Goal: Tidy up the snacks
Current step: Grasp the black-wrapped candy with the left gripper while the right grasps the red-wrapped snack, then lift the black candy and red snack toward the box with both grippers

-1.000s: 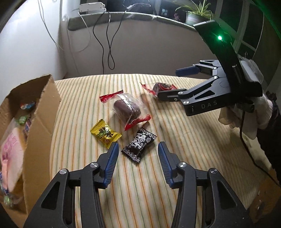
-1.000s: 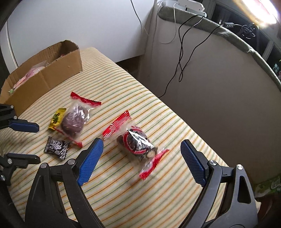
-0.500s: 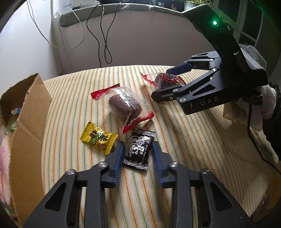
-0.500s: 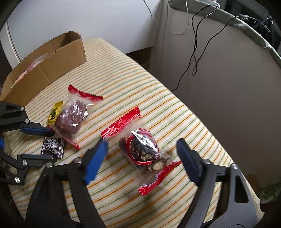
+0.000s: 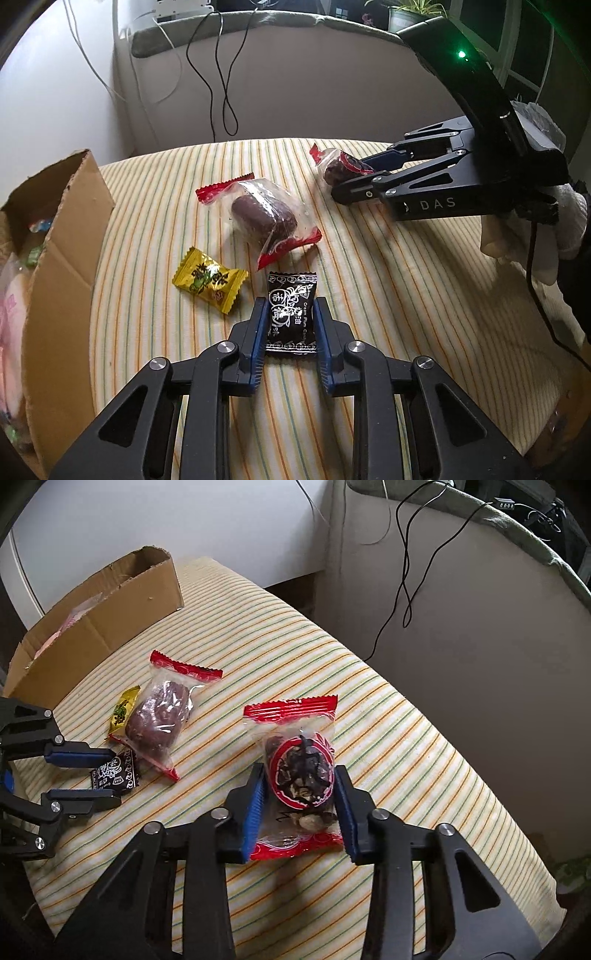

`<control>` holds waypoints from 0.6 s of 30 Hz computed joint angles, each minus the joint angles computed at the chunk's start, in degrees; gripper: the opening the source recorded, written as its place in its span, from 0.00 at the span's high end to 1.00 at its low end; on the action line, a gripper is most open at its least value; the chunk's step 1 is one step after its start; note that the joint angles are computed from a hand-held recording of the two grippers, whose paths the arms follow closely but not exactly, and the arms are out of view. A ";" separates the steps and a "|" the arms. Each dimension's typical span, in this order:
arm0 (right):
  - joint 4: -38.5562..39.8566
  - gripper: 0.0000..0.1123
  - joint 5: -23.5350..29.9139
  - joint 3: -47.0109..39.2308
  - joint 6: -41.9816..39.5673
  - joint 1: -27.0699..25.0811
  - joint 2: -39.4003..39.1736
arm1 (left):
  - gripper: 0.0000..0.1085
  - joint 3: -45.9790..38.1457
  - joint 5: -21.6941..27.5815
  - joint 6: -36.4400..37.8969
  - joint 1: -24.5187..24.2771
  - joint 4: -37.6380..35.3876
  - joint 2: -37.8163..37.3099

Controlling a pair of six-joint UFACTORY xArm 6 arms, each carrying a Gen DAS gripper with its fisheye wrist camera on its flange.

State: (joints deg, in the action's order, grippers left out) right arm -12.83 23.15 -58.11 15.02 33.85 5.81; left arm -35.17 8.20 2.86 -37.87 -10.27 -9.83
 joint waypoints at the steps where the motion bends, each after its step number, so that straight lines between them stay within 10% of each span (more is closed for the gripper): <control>1: -0.56 0.68 0.00 0.31 0.85 0.11 -0.37 | 0.79 0.44 -0.32 0.85 -0.12 -1.10 -0.23; 18: -8.91 0.69 -0.50 7.00 12.97 3.37 -10.64 | 0.79 8.70 -2.53 2.68 1.39 -4.36 -12.73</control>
State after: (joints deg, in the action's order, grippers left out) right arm -21.74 22.65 -51.11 27.98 37.22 -4.83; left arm -26.47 5.67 5.54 -36.48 -14.63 -22.56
